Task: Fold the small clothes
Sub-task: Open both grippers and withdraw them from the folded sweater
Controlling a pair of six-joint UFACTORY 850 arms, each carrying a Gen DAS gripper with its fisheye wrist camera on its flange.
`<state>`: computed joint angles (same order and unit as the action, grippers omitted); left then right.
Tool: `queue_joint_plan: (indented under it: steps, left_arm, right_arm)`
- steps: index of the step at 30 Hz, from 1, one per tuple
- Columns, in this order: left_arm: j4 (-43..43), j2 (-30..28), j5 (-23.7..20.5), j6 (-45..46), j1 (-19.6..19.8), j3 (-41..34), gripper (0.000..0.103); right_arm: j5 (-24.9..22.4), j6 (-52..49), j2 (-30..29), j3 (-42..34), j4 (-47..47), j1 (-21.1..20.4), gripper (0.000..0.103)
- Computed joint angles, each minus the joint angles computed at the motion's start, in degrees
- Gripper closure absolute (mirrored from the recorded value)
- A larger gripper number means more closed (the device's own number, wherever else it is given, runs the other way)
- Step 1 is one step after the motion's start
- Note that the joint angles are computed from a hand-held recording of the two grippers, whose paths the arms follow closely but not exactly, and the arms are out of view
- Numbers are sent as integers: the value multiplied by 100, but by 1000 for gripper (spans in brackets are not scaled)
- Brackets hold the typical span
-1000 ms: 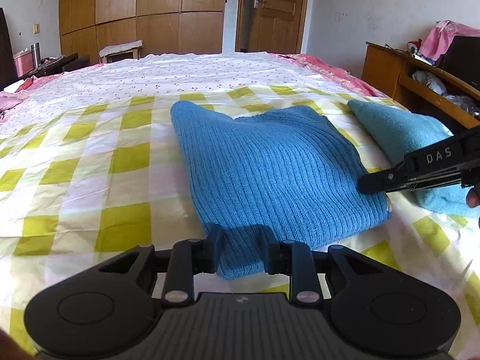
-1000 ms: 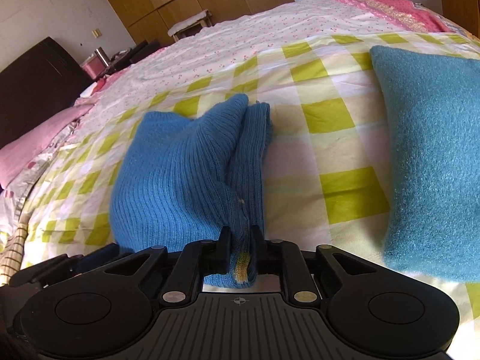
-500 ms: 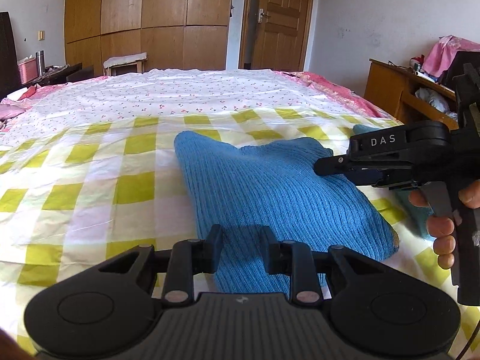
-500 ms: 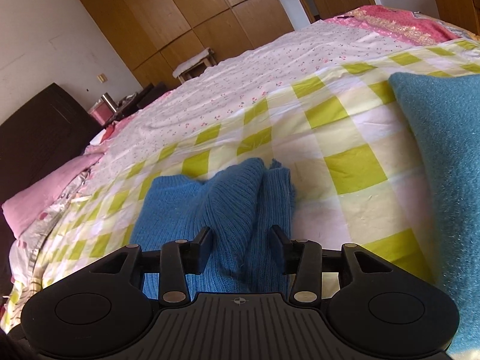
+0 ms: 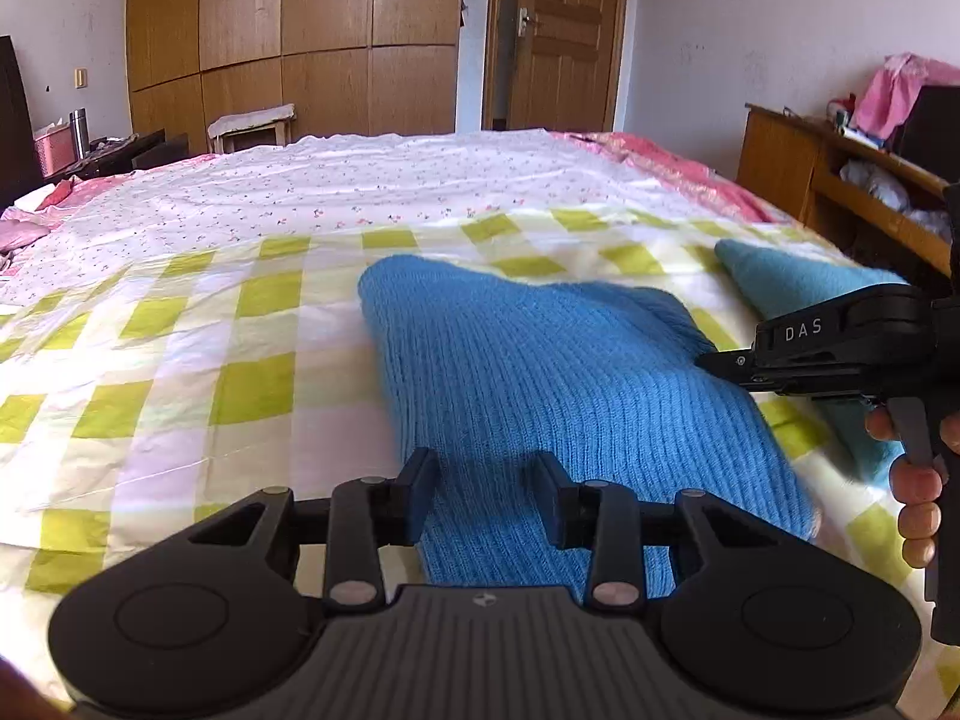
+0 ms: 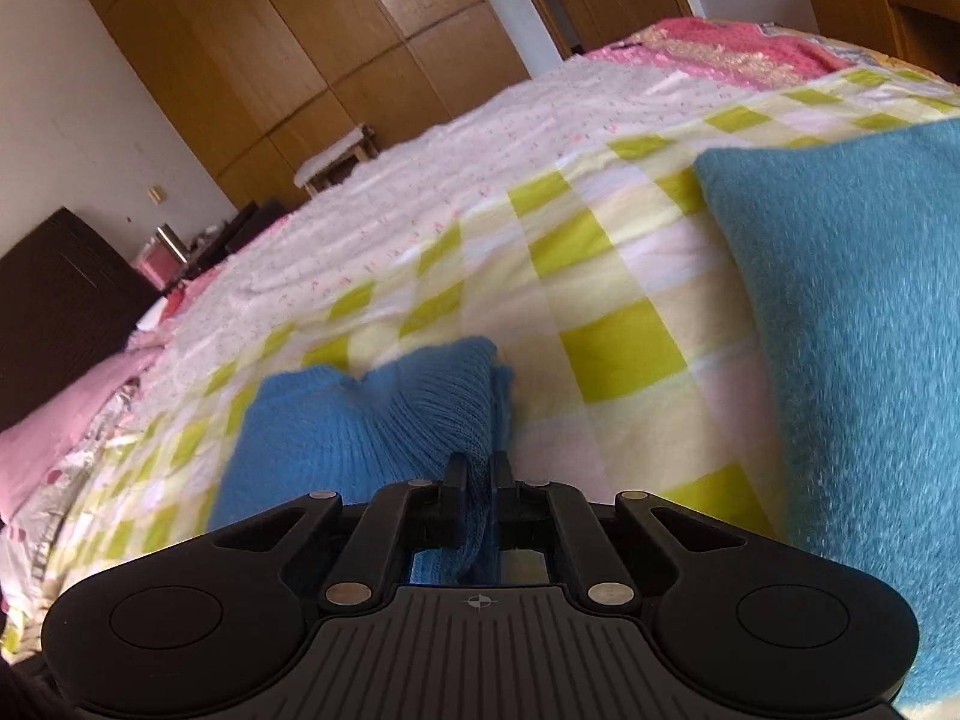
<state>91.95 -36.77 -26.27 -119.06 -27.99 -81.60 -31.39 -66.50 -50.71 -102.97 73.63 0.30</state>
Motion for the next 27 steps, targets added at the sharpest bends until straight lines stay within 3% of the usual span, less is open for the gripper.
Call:
queue_joint_plan:
  steps: [3, 8, 12, 16, 18, 21, 27]
  left_arm:
    - [-91, -17, -24, 183, -12, -20, 60]
    - [478, 216, 24, -684, 40, 249, 60]
    - [740, 317, 261, -1216, 175, 347, 58]
    - [774, 218, 527, -1392, 276, 273, 54]
    - [578, 123, 631, -1122, 291, 184, 47]
    - [500, 10, 652, -921, 284, 98, 40]
    - [702, -88, 1044, -1368, 426, 24, 39]
  right_arm:
    - [54, -18, 20, -12, -119, 20, 96]
    - [-135, -197, 98, 62, 94, -41, 83]
    - [-571, -70, 67, -38, 123, -124, 48]
    - [-647, 94, 20, -87, -269, -70, 44]
    - [-576, 96, -12, -78, -376, -28, 41]
    - [-847, 419, -177, -287, -531, -65, 40]
    - [-1001, 523, -294, -400, -486, -115, 38]
